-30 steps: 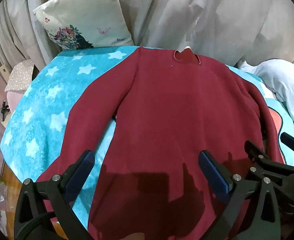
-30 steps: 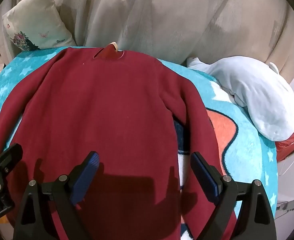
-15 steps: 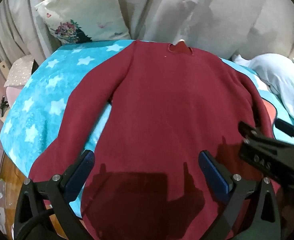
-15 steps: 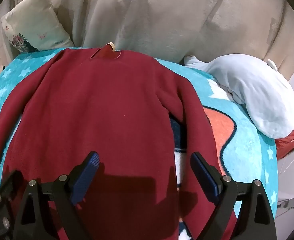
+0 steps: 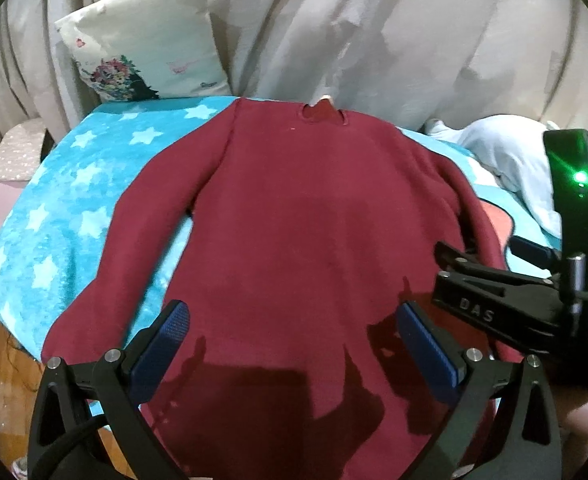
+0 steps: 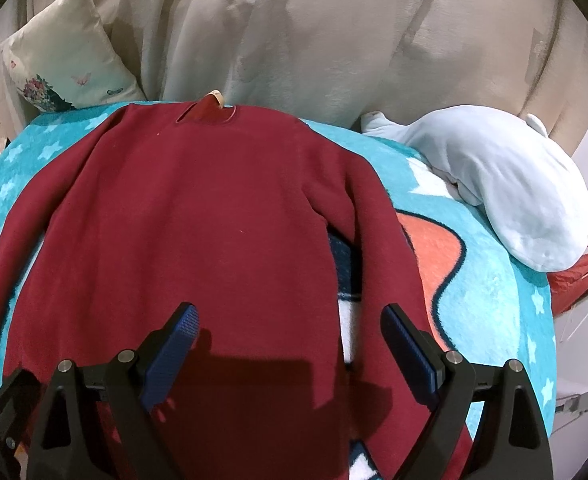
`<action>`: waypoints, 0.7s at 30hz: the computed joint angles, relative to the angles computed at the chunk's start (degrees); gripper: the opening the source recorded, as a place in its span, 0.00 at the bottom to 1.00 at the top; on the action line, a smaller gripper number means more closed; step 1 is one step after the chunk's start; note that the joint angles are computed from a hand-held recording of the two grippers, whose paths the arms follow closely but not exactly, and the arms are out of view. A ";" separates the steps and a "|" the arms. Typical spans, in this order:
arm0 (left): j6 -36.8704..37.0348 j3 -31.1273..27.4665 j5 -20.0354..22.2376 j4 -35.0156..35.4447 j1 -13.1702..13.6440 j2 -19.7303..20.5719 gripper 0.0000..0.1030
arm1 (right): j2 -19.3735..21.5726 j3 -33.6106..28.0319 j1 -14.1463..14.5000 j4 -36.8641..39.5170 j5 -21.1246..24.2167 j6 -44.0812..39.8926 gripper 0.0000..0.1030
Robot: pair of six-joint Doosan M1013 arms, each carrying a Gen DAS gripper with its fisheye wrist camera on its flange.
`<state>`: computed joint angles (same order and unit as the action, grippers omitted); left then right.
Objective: Fold small clothes
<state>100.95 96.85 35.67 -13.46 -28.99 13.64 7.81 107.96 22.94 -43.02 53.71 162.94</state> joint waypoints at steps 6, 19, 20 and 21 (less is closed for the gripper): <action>5.02 0.73 -0.29 -4.58 -0.12 -0.85 1.00 | -0.59 0.66 0.07 -0.41 -0.26 0.43 0.92; -2.25 1.89 -2.07 0.98 -0.73 -2.27 1.00 | -1.99 2.21 0.38 -1.51 -1.05 1.21 0.92; -3.26 2.01 -2.34 1.84 -0.89 -2.43 1.00 | -2.13 2.38 0.50 -1.73 -1.09 1.34 0.92; -4.04 2.07 -2.53 2.43 -1.05 -2.56 1.00 | -2.30 2.59 0.63 -2.01 -1.16 1.48 0.91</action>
<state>96.91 98.92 33.14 -11.03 -30.04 11.08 5.51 110.54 23.56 -45.03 52.55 164.41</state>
